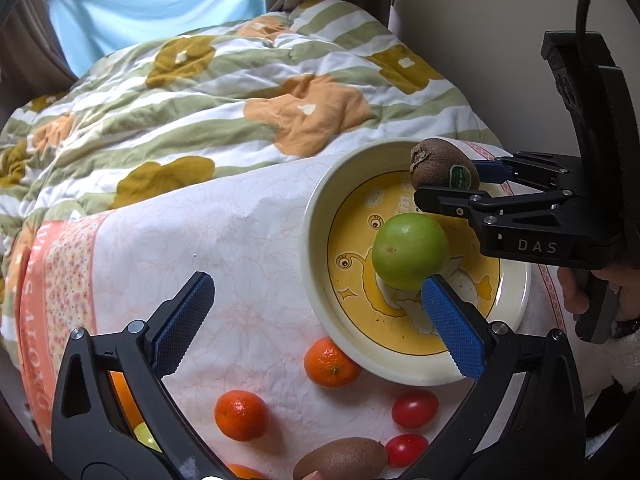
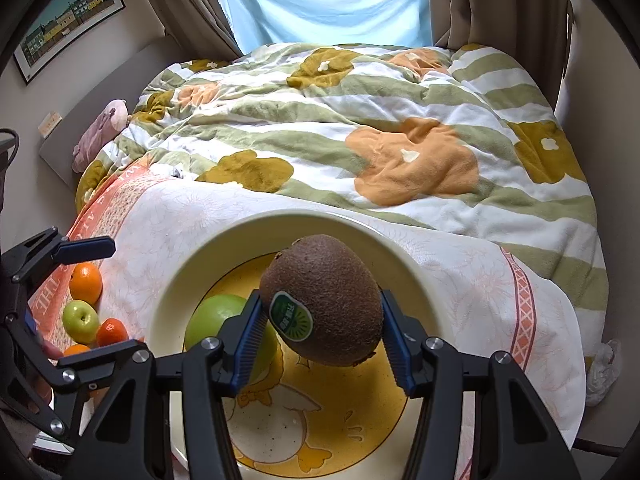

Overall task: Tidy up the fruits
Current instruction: 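Lower the kiwi into the bowl and open the right gripper, then withdraw both open grippers from the bowl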

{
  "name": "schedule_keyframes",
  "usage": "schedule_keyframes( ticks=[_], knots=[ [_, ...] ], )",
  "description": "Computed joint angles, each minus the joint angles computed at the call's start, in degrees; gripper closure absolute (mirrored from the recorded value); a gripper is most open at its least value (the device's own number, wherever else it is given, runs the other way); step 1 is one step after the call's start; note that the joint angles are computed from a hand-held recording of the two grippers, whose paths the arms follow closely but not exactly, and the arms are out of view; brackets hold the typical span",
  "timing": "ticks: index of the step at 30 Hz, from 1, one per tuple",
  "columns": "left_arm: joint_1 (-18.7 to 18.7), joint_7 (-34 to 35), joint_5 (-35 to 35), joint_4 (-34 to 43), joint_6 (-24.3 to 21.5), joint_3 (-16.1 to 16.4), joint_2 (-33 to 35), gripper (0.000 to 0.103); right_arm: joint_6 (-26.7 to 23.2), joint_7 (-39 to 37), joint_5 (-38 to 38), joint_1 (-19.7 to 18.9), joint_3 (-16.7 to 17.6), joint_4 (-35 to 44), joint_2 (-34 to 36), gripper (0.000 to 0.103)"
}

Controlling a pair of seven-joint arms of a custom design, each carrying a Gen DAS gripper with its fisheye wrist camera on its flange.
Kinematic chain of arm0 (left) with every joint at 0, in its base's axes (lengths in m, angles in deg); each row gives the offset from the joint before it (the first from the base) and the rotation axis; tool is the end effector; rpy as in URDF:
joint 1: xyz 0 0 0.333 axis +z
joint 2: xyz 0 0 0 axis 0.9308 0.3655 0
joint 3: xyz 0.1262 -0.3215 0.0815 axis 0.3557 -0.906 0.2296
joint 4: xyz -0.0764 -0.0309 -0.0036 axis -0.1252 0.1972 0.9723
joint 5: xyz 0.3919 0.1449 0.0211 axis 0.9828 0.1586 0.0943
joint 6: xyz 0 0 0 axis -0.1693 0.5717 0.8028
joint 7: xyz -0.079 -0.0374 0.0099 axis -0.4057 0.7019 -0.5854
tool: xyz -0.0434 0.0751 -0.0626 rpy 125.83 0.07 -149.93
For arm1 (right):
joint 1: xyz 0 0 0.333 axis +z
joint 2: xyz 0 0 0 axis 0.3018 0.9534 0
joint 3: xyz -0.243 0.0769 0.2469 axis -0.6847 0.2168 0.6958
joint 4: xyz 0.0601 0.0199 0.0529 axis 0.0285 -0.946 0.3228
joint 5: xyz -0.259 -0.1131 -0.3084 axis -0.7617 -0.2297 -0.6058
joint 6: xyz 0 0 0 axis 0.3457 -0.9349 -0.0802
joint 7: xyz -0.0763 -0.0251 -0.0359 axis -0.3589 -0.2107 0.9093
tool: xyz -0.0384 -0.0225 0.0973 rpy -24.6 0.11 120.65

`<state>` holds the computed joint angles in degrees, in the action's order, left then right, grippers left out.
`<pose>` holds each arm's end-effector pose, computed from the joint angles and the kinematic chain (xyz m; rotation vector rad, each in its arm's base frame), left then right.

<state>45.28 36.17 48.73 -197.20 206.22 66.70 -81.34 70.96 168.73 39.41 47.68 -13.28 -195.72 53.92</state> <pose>0.4170 -0.4035 0.5181 -1.9956 1.9075 -0.5531 0.4889 0.4502 0.5188 -2.2979 1.1697 -0.0911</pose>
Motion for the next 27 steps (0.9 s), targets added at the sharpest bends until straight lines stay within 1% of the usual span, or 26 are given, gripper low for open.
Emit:
schedule_keyframes(
  ticks=[3,5,6,7,8,13,18,23,27],
  knots=[
    [0.01,-1.18,0.14,-0.42,0.11,-0.11,-0.40,0.000,0.16,1.08,-1.35,0.27,-0.20,-0.12,0.17,0.050],
    [0.05,-1.75,0.18,-0.67,-0.12,-0.22,-0.71,0.000,1.91,1.41,-1.28,0.20,-0.17,-1.15,-0.44,0.034],
    [0.08,-1.98,0.12,-0.82,-0.18,-0.27,-0.86,0.000,2.85,1.29,-0.79,0.07,-0.11,-1.65,-0.80,0.018],
    [0.11,-2.21,0.05,-1.00,-0.18,-0.31,-1.00,0.000,3.11,-0.16,1.17,-0.33,0.25,-1.75,-0.96,0.008],
    [0.13,-2.45,-0.01,-1.11,-0.24,-0.39,-1.11,0.000,3.19,0.61,0.66,-0.17,0.07,-1.79,-1.11,0.005],
    [0.21,-2.82,-0.09,-1.21,-0.78,-0.67,-1.51,0.000,4.33,2.38,-0.90,-0.02,-0.45,-2.66,-2.02,0.005],
    [0.34,-3.18,0.79,-0.70,-2.10,-1.08,-2.47,0.000,4.33,5.44,-3.82,0.15,-1.06,-3.06,-3.61,0.005],
    [0.49,-4.00,2.32,0.16,-3.99,-2.09,-4.29,0.000,3.12,7.85,-7.76,0.65,-1.37,-3.06,-6.25,0.005],
    [0.61,-4.55,3.17,0.45,-5.75,-3.18,-6.83,0.000,1.16,11.11,-11.20,1.30,-1.29,-3.08,-9.09,0.005]
  ],
)
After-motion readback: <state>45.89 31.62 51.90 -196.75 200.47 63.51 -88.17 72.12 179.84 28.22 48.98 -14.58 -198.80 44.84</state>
